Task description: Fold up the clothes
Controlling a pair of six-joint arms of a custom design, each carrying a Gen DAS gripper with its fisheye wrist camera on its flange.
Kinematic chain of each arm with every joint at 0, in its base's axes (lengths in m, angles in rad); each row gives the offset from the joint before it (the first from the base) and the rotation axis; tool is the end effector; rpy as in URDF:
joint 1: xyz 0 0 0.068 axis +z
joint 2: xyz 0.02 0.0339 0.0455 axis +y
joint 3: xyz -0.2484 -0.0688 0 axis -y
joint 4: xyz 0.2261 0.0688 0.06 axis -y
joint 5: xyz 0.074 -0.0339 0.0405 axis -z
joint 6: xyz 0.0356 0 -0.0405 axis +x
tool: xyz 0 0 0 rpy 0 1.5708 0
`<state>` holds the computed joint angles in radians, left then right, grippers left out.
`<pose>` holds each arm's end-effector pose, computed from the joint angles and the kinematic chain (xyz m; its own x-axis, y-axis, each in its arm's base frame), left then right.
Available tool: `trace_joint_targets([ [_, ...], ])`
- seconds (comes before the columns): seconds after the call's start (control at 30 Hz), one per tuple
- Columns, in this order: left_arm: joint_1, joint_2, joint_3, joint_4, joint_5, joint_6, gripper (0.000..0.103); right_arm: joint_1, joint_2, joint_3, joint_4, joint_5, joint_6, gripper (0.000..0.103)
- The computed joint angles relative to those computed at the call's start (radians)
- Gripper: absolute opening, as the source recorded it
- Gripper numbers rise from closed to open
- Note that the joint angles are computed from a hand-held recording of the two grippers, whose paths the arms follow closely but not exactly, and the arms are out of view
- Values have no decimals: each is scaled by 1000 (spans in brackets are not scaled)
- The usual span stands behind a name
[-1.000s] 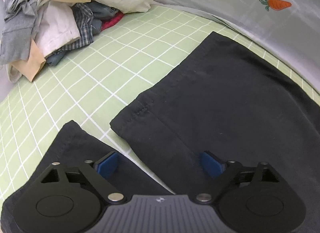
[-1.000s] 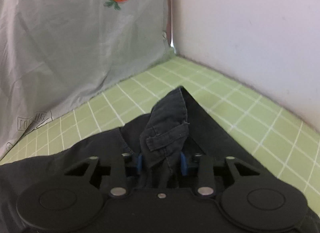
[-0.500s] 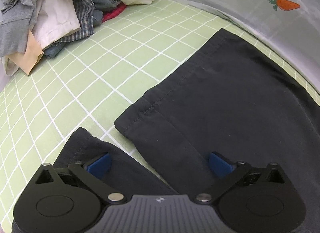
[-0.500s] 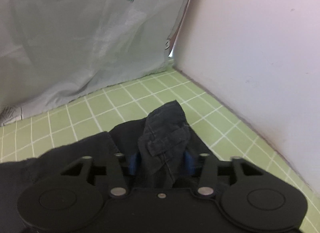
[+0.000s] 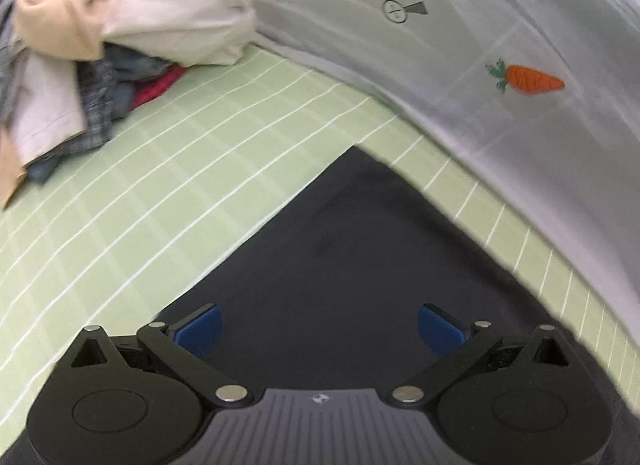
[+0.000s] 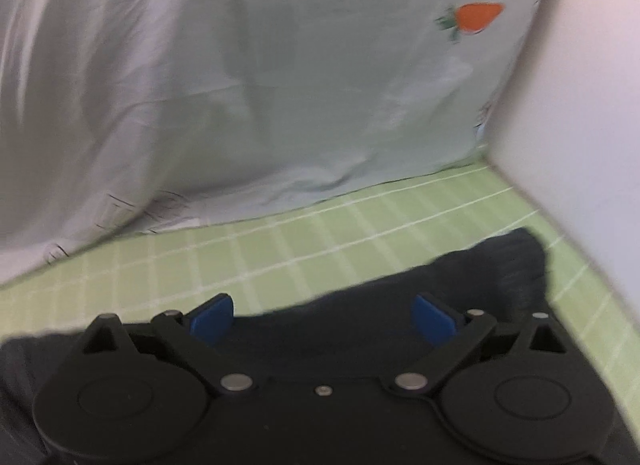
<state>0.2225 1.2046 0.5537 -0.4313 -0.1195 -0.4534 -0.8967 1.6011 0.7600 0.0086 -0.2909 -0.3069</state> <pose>0.1928 0.0480 0.1596 -0.6543 -0.5939 -0.4681 -0.6233 0.7741 -0.1110 0.1926 -0.2247 0.1533 -0.6298 0.3246 -0.7057 0.4591 0.8884 -0.0011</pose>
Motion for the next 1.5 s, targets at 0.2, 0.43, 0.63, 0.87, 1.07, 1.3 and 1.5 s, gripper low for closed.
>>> trace_joint_targets([
  [0.2,-84,326,201,68,-40,-131,103,158,68,26,28,152,173,98],
  [0.43,-145,491,301,81,-62,-205,103,223,119,62,4,293,257,99],
  [0.63,-191,582,391,15,-137,-200,103,226,92,59,-68,357,278,92],
  [0.87,-174,584,401,-20,-123,-187,101,188,-14,-23,-63,338,288,48],
  [1.07,-126,573,424,-41,-27,-220,101,155,23,35,-121,271,305,53],
  [1.3,-207,672,519,-98,-121,-292,102,204,63,44,-93,321,333,67],
  [1.5,-233,687,525,-86,-149,-304,103,214,65,25,-62,336,331,71],
])
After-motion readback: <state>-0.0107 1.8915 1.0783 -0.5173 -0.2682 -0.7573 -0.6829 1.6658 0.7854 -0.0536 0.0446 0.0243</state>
